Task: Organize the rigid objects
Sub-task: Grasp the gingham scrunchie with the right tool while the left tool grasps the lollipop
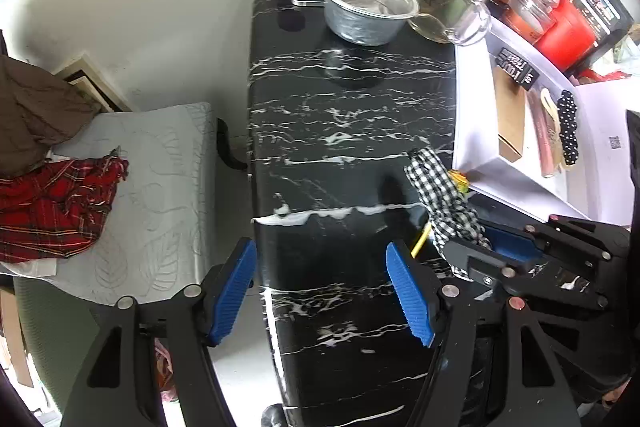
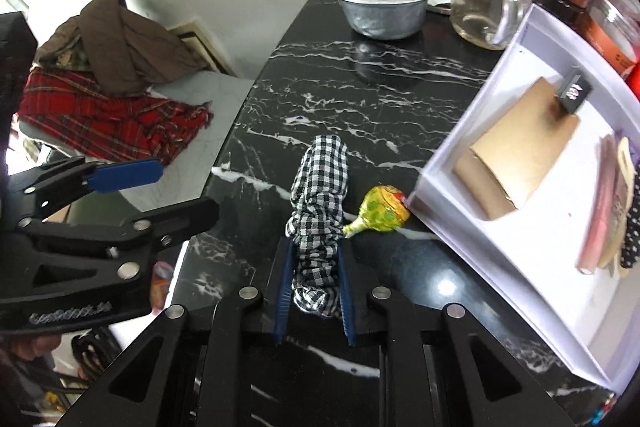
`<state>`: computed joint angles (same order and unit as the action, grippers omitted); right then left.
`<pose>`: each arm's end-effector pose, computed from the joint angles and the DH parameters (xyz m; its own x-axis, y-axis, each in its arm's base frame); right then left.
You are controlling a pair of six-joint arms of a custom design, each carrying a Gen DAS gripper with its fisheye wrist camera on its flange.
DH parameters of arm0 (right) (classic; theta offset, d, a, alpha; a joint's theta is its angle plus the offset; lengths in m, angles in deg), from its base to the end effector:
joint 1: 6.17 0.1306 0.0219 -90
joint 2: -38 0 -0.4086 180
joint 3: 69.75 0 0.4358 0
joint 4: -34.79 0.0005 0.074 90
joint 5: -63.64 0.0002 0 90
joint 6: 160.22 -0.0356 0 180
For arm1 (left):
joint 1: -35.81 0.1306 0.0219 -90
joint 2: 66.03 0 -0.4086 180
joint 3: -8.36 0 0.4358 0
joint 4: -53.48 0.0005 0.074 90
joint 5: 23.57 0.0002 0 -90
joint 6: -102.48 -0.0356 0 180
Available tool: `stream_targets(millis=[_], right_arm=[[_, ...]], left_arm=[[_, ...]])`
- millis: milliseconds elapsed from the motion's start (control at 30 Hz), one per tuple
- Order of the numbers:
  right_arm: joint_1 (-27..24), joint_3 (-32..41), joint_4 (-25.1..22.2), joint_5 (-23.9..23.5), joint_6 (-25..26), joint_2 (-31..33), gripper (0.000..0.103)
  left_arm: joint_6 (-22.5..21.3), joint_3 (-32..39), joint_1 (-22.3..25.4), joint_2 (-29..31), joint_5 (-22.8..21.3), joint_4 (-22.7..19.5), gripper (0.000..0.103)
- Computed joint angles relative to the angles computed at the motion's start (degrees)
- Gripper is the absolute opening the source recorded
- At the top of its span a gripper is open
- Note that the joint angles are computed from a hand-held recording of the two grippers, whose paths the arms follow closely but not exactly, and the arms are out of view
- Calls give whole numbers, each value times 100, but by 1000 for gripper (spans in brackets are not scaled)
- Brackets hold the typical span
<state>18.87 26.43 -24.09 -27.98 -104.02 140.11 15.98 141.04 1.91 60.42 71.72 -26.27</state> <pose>0.5321 0.2491 0.3858 -0.9227 0.1827 -0.3395 0.0954 0.9614 0.2580 0.6028 -0.4096 0.4016 -0.8297 0.4843 -0.2778 0.5274 0.8430 -0.1056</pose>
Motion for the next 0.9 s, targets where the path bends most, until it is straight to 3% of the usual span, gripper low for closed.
stream_targets(millis=[200, 467, 700, 900], right_arm=[[-19, -314, 59, 3, -145, -426, 21], [-70, -733, -165, -7, -403, -825, 21], [-136, -836, -300, -137, -513, -716, 21], [-190, -822, -417, -139, -525, -641, 21]], left_arm=[[-11, 118, -104, 96, 313, -37, 67], [-349, 199, -318, 196, 432, 203, 67], [-838, 590, -467, 542, 428, 168, 67], [-947, 876, -516, 800, 468, 177, 67]])
